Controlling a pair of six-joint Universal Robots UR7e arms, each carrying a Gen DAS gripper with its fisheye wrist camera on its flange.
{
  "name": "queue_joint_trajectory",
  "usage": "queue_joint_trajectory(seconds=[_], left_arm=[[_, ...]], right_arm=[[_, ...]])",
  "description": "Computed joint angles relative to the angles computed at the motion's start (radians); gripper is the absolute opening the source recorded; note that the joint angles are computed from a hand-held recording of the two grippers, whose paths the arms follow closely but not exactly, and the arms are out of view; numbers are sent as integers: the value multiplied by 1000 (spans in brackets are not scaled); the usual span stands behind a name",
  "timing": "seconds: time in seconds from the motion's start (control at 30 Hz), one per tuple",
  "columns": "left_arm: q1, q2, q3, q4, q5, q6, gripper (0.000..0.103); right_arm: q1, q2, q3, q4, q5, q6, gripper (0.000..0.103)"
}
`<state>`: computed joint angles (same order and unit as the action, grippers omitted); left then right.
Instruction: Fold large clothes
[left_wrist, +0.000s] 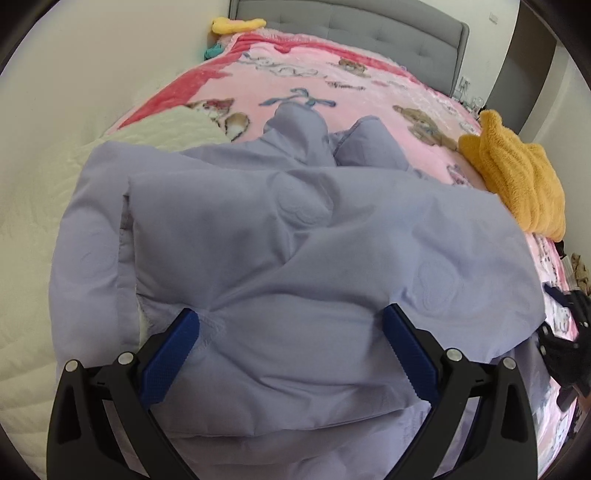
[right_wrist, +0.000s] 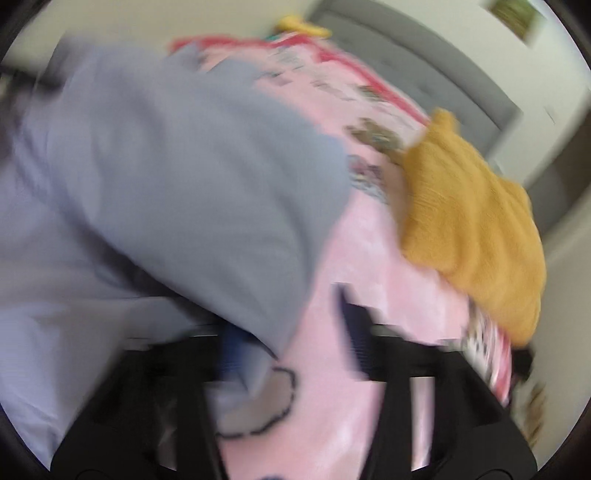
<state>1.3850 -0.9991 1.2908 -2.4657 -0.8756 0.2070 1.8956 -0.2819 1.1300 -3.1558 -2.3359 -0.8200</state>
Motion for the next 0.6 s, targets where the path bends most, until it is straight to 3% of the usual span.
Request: queue_joint_trajectory(seconds=[0.1,0.23,0.27,0.37,0.43,0.5,0.53,0.6], left_arm=[[-6,-54,75,-108,-63,29,98],[-3,-59,82,-87,-31,15,98],[-3,-54,79,-83,-20,20,98],[-14,-31,70,-84,40,54,98],[-15,-26,64,-80,50,53,98],[-11,-27,59,-75,38,45,98],[-9,-29,59,-72,29,39,98],[-9,-29,56,-65,27,33,98]], right_arm=[[-2,-160,202,36,129,193,83],[7,-303,389,189,149,367,83],[0,-349,440,277,184,453,82],[-16,-403,523,395,232,580,78],[-23,-399,550,419,240,610,71],[-39,-395,560,444,292,659,52],[-47,-389,553,469,302,702,51],[-51,-393,564,460,311,749,30]])
